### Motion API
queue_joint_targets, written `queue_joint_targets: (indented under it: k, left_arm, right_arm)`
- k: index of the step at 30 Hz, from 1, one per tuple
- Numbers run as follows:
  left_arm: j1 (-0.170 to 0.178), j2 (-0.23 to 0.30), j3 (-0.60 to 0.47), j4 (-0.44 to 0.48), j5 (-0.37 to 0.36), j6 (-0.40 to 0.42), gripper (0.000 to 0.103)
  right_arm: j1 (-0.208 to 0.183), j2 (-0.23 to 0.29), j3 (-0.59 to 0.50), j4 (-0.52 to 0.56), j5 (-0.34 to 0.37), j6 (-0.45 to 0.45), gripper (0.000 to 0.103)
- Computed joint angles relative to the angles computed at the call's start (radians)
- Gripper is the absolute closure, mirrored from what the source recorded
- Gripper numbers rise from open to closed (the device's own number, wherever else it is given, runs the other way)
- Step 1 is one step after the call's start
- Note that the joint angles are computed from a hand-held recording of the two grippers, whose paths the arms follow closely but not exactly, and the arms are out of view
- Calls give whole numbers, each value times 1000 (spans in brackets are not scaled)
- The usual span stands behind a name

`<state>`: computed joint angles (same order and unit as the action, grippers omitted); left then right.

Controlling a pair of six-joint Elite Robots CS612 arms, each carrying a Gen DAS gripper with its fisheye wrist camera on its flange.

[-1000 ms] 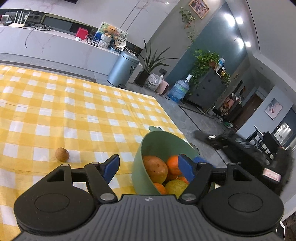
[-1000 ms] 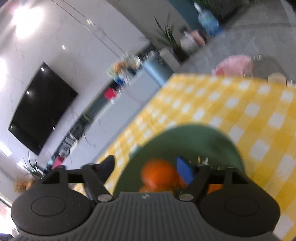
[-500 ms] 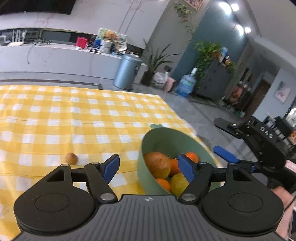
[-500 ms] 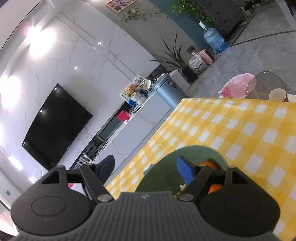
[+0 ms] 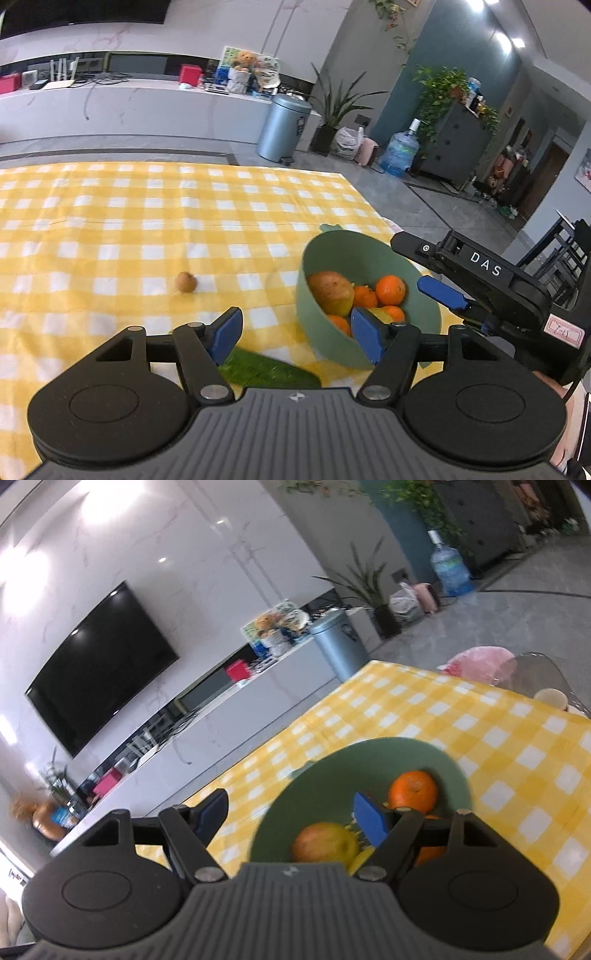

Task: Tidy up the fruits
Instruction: 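Move both open tools back over the cucumber and small brown kiwis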

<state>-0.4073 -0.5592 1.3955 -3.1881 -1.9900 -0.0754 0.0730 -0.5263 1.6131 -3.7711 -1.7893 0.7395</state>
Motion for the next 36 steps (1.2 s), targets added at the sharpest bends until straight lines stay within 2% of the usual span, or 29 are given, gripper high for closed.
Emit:
queue_joint_targets:
  k: [6,10,12,13,15,20,22,26,29,31,36]
  left_arm:
    - [11,-46,50,14,74,-26,23]
    - [36,-52,60,17,87,-100,23]
    - [49,-46,58,7,100,-139,23]
    - [54,-42,53,9,102,-149,23]
    - [66,-29,38,24,86,-163,23]
    - [86,9,-12,87,39,-186,23]
    - [92,27,-36,116,19,-196,23]
    - [118,70,-89,168,-84,-240,23]
    - [123,86,-110,202,-85,-259,23]
    - [125,93,-121,242,-82,-263,23]
    - [126,105,-133,242,-63,-262,23]
  right_arm:
    - [32,-13,-5,29,44,-65,30]
    - [52,-14,-18,64,89,-122,32]
    - [58,-11,-28,94,134,-142,44]
    - [61,-9,-35,118,159,-148,47]
    - [65,-6,-48,156,194,-157,58]
    - [80,-3,-90,300,234,-217,67]
    - [85,-4,-108,388,234,-235,68]
    - [83,-4,-130,513,280,-242,68]
    - [82,-7,-140,600,338,-295,68]
    - [85,-13,-152,679,343,-330,68]
    - [97,-43,-139,760,268,-387,69]
